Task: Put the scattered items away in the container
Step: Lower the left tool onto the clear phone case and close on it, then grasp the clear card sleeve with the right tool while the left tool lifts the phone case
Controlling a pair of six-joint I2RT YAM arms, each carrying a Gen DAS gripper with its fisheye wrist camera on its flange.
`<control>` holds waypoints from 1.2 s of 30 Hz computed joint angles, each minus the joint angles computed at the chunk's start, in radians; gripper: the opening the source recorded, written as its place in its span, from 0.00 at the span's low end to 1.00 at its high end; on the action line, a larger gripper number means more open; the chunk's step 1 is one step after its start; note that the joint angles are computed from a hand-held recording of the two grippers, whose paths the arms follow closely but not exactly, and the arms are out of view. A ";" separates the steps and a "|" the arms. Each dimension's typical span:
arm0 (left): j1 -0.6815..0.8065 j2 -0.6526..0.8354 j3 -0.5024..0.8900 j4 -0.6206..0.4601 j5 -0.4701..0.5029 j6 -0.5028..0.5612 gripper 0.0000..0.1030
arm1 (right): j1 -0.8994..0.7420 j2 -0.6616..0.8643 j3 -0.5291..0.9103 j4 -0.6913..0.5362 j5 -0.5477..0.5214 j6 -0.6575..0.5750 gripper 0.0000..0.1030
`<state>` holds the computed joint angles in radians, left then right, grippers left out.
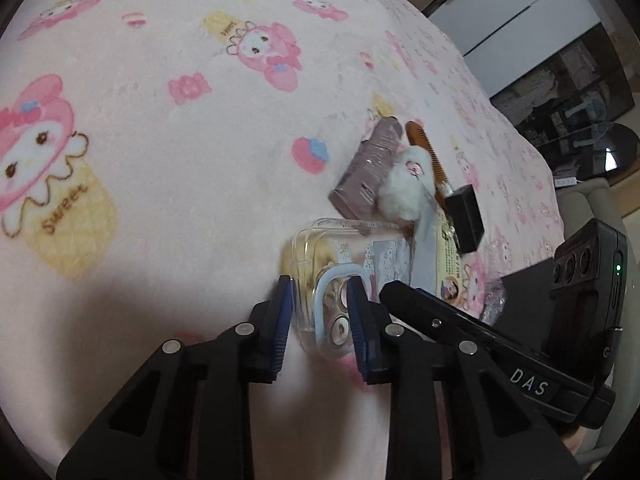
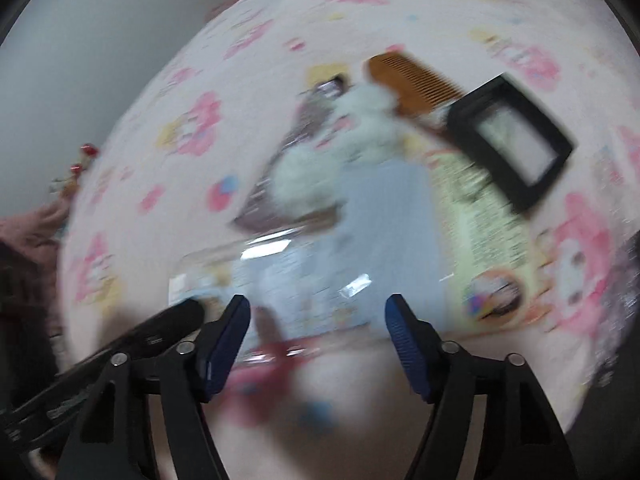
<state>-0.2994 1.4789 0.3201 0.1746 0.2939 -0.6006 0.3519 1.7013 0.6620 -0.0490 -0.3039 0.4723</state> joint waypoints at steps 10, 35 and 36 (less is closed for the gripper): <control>-0.035 0.159 0.085 0.031 0.050 -0.015 0.36 | 0.033 -0.057 -0.092 0.025 0.176 0.115 0.52; 0.195 -0.453 -0.132 -0.357 -0.015 0.106 0.28 | 0.056 -0.171 -0.175 0.047 0.103 0.058 0.58; 0.193 -0.423 -0.127 -0.340 -0.019 0.109 0.28 | 0.034 -0.135 -0.168 0.086 0.051 0.056 0.58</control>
<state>-0.1062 1.0563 0.1927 -0.1652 0.2752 -0.4913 0.3862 1.5659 0.4943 0.0372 -0.2530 0.5287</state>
